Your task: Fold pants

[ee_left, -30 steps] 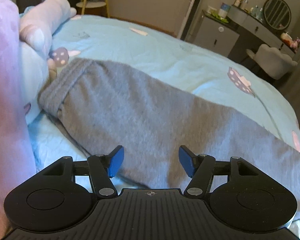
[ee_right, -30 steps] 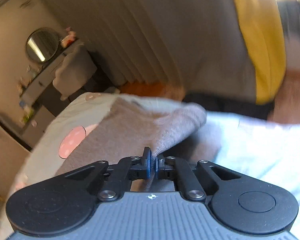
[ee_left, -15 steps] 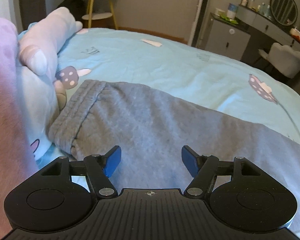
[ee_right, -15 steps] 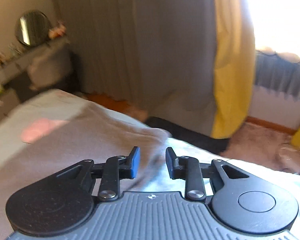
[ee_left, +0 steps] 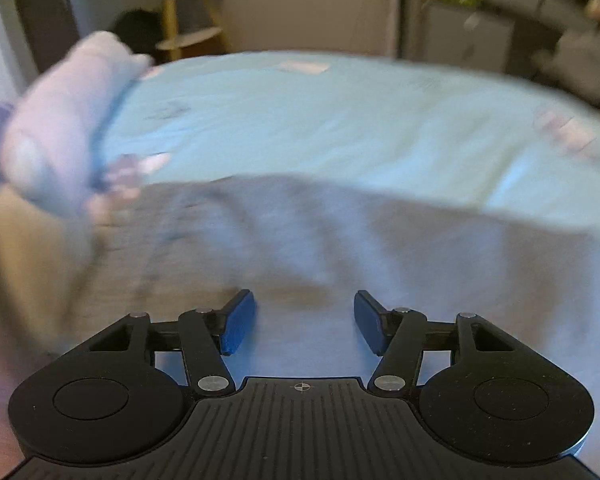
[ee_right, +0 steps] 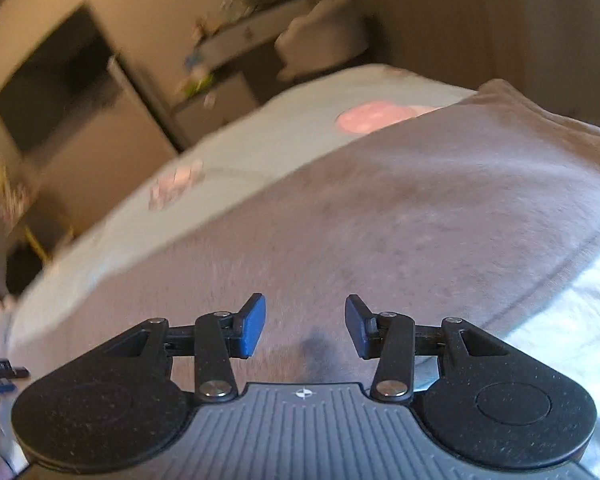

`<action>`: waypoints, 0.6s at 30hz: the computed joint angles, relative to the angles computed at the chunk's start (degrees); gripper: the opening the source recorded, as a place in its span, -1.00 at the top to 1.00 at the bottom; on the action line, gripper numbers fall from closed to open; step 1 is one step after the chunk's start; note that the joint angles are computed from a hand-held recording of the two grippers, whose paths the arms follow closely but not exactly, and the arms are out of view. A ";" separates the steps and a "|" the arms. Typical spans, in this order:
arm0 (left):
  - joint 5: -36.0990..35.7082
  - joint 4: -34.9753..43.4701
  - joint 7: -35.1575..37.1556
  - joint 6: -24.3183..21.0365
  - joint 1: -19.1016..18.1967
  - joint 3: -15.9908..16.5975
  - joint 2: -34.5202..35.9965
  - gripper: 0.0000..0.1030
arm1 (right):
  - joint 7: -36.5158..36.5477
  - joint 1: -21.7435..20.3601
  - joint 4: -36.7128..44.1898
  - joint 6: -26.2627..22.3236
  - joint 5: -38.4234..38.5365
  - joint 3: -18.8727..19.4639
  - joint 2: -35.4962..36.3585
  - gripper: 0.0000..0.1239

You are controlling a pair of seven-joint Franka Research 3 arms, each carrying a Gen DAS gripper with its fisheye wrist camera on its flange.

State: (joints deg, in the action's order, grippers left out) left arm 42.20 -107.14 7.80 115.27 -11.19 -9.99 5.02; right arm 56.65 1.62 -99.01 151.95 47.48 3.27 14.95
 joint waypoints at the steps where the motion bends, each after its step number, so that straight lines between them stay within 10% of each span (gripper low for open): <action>1: 0.35 0.00 0.44 -2.45 -0.20 -0.04 0.21 -0.18 | 1.21 0.58 0.15 -0.26 -2.04 -0.44 0.08 0.29; 7: 5.03 -3.20 -3.04 -3.12 -1.15 -1.01 -2.63 -0.28 | 12.80 1.39 1.16 -3.89 -9.30 -1.95 0.68 0.22; 18: 8.17 -4.97 -7.25 13.21 -2.93 -3.36 -2.67 -0.63 | 11.76 -0.28 0.90 -4.39 -5.15 -0.95 0.57 0.18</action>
State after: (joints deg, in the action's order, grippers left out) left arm 50.37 -112.11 0.54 128.48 -14.13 -13.35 2.35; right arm 68.41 1.34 -98.11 147.55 42.33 2.32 15.53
